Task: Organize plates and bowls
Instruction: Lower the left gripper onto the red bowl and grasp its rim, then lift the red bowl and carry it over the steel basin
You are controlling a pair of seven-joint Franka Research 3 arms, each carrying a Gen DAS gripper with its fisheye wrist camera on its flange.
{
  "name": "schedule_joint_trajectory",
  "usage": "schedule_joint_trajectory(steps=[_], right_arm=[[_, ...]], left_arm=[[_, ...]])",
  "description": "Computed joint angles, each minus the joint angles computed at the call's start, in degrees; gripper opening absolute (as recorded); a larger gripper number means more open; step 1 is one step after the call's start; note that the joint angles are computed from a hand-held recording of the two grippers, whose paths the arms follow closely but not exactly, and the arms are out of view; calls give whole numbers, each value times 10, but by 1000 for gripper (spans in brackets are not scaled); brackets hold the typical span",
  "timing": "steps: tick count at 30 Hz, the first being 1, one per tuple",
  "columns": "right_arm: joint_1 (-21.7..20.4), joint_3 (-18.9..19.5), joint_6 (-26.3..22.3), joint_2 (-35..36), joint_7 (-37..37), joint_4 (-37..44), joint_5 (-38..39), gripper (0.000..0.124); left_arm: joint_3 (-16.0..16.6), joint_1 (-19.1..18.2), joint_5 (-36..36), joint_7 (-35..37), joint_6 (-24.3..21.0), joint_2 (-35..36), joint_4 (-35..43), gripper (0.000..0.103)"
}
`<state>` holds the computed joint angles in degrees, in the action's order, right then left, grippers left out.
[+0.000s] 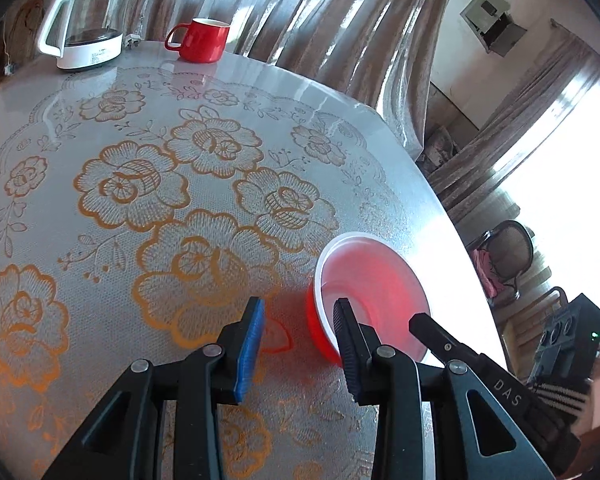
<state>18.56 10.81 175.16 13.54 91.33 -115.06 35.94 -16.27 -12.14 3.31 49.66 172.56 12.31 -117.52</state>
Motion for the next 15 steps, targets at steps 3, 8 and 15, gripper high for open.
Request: schedule_joint_trajectory(steps=[3,8,15], right_arm=[[1,-1,-4,7,1,6,-2,16],[14,-11,-6,4,9,3,-21,13],[-7,25,-25,-7,-41,-2,38,13]], left_arm=[[-25,18,-28,31,-14,23,23,20],[5,-16,13,12,-13,13,14,18],[12,-16,18,-9,-17,-42,-48,19]])
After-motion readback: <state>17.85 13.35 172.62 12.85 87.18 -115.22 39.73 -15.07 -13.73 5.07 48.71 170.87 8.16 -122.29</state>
